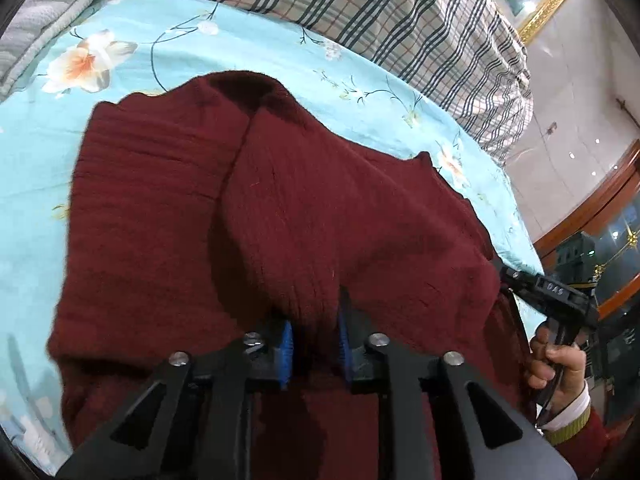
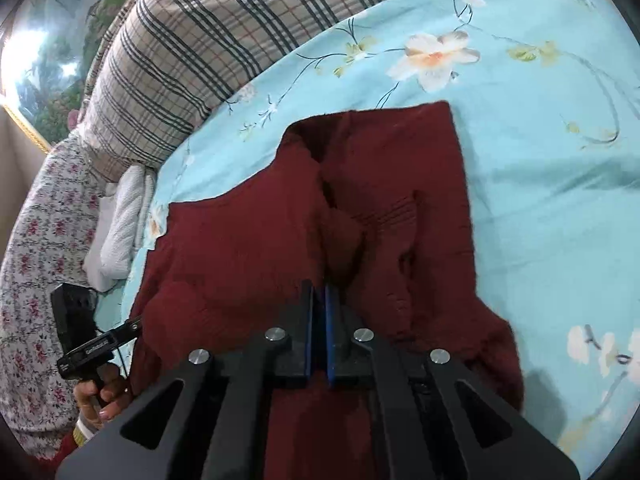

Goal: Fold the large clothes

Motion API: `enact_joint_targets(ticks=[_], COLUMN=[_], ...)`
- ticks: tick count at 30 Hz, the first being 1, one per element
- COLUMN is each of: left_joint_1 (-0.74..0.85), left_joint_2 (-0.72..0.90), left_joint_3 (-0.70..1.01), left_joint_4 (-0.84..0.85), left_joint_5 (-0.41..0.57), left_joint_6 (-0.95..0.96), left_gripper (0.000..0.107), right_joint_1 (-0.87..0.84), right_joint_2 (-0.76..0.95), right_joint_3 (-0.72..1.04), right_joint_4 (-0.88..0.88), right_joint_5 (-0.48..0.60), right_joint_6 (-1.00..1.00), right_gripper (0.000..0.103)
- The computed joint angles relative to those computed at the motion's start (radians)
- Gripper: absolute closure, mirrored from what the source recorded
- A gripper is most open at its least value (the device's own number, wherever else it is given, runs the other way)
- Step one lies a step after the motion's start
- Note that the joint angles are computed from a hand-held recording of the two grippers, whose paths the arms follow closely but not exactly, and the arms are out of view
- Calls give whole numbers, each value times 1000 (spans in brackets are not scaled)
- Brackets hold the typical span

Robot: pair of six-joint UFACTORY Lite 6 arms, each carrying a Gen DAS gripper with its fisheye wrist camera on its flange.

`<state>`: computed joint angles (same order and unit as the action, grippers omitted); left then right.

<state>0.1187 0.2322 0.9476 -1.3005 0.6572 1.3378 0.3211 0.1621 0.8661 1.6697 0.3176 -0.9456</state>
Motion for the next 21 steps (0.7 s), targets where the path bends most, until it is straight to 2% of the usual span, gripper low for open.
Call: enact_joint_targets(ticks=[2, 3, 4, 5, 6, 7, 8, 11, 12, 13, 14, 16, 19, 21], left_joint_1=[16, 26, 37, 42, 38, 24, 2, -85, -118, -161, -197, -250, -312, -303], left_joint_2=[-76, -121, -162, -183, -201, -213, -222, -202, -187, -165, -135, -72, -8, 22], left_joint_3=[-48, -81, -114, -132, -153, -166, -181, -187, -178, -159, -137, -79, 20, 102], left_joint_4=[29, 39, 43, 46, 48, 52, 52, 55, 66, 77, 86, 95, 116, 74], left_joint_5=[6, 20, 50, 79, 116, 140, 160, 158, 140, 115, 96, 64, -28, -36], left_joint_6=[-11, -10, -4, 1, 8, 11, 20, 35, 26, 9, 0, -30, -91, -108], left_gripper=[66, 64, 64, 64, 64, 64, 64, 64, 64, 64, 65, 65, 71, 72], right_joint_1=[26, 41, 48, 52, 53, 54, 65, 105, 116, 118, 113, 97, 67, 87], right_joint_2=[-62, -83, -82, -70, -20, 22, 99, 266, 333, 381, 426, 409, 274, 185], right_joint_3=[6, 21, 43, 68, 124, 165, 244, 417, 485, 537, 585, 581, 496, 467], right_joint_4=[-47, -39, -41, -43, -50, -69, -130, -300, -372, -430, -467, -418, -228, -240], right_joint_5=[-21, -7, 19, 50, 122, 166, 215, 236, 247, 263, 293, 294, 306, 265], right_joint_6=[26, -9, -34, -54, -89, -94, -71, 18, 77, 128, 169, 136, -57, -93], right_gripper=[97, 90, 74, 64, 42, 34, 34, 34, 39, 78, 100, 99, 99, 99])
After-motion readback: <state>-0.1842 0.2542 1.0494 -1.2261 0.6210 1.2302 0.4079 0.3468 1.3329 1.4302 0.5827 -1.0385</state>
